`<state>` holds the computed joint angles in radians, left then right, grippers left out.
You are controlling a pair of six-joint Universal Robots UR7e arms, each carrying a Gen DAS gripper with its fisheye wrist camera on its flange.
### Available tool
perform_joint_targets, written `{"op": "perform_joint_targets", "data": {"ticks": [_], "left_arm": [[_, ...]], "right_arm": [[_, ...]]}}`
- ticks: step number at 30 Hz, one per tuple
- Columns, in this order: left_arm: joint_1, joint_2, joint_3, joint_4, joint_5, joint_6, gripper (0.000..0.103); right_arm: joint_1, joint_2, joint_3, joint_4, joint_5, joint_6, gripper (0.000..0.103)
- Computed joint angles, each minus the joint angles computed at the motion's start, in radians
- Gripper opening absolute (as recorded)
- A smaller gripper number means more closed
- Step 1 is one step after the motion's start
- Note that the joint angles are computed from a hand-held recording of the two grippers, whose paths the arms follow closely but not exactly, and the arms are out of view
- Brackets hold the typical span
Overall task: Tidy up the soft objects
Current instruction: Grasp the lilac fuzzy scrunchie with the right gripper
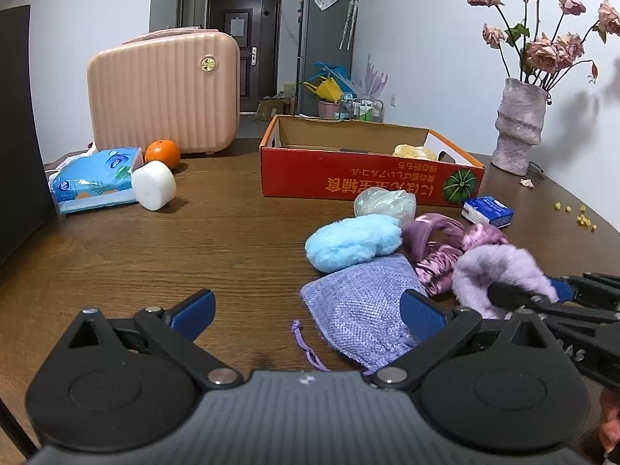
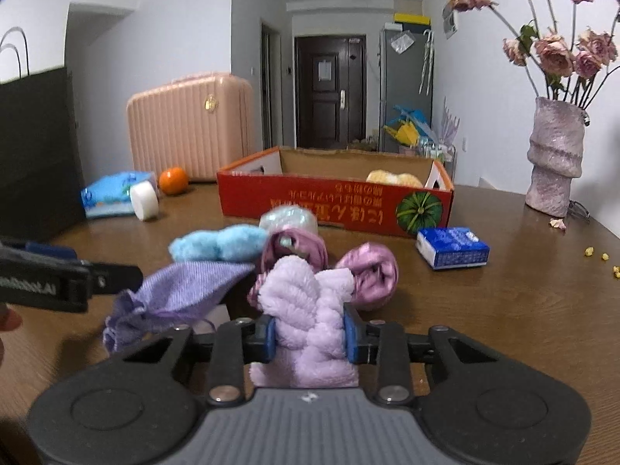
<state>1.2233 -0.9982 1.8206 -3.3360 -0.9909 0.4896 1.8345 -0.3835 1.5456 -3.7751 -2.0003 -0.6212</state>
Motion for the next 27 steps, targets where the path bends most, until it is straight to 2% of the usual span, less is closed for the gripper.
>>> {"op": "perform_joint_targets", "data": {"ticks": [6, 17, 27], "left_arm": [[0.004, 0.0, -0.007, 0.022, -0.009, -0.027, 0.103], [-0.001, 0.007, -0.01, 0.041, -0.043, -0.091, 0.103], [-0.02, 0.07, -0.052, 0.061, 0.04, -0.081, 0.103]], "right_arm": [[-0.009, -0.016, 0.024, -0.042, 0.038, 0.023, 0.031], [-0.024, -0.034, 0.051, -0.1, 0.056, 0.042, 0.031], [-0.039, -0.05, 0.069, -0.122, 0.065, 0.054, 0.032]]}}
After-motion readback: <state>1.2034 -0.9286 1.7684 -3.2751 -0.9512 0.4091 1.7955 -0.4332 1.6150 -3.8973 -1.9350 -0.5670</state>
